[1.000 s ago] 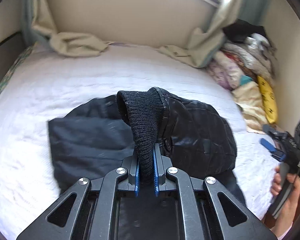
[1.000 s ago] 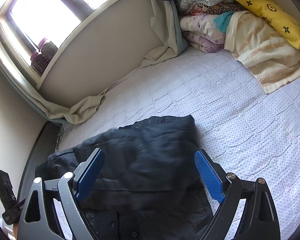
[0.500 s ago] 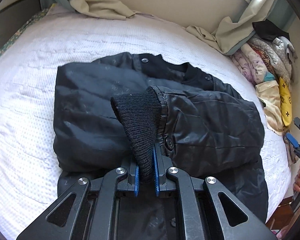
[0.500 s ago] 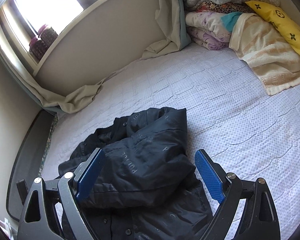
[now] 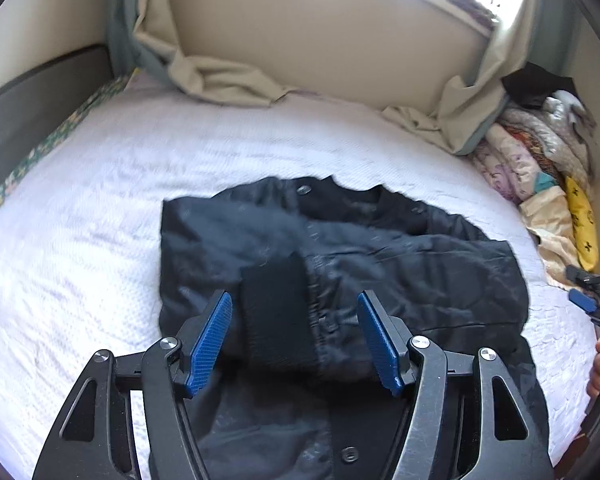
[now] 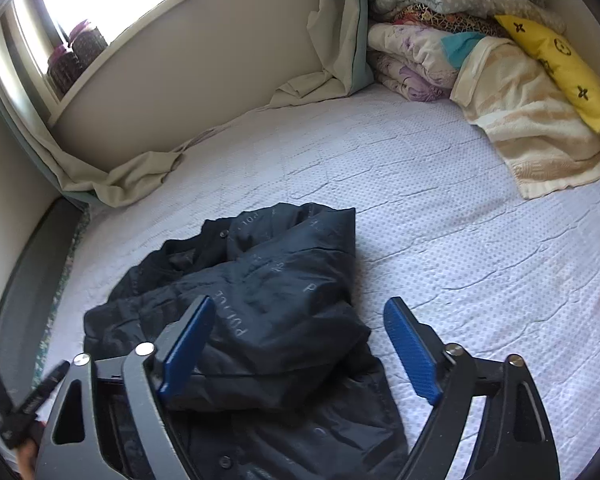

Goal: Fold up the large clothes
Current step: 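Lift the cuff with the left tool and relay the sleeve across the front, release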

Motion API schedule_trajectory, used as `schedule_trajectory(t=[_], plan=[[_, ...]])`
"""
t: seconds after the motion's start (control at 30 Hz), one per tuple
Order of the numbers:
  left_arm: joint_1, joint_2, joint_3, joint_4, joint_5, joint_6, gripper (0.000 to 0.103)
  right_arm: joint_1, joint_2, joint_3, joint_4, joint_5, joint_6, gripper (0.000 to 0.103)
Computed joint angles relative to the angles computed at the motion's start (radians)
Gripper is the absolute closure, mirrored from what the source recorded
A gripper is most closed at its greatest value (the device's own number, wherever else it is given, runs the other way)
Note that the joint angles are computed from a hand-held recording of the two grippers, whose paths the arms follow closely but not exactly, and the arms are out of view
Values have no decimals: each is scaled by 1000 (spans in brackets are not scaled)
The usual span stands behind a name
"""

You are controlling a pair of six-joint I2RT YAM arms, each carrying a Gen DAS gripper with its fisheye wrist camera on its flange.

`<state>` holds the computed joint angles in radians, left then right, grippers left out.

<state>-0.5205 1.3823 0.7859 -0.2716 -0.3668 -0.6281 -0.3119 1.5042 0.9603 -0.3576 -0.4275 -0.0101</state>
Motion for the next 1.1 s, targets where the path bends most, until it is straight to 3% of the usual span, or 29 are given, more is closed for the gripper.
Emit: schedule_trajectory(t=[0.13,0.23,0.33,0.5,0.63,0.83,1.1], plan=[[-12,31,41,-15,9,-5,34,27,-27,-36,19,48,-30,37],[-39,83,91,-63,-63,1,33,82,-50,-75,49,132,-54,45],[-57,121,116,-78,-147,29,24,156,-66,-98,57,186,-79,53],[-11,155,107,-44,-103,51,20,264,-49,-83,75,207,-89,53],[12,225,118,-21,-84,75,20,341,77,-26,89,273,-100,53],[2,356,150,-16,-84,127,20,338,233,12,136,321,-83,53],[26,436,150,17,-19,114,18,354,342,8,202,377,-99,54]])
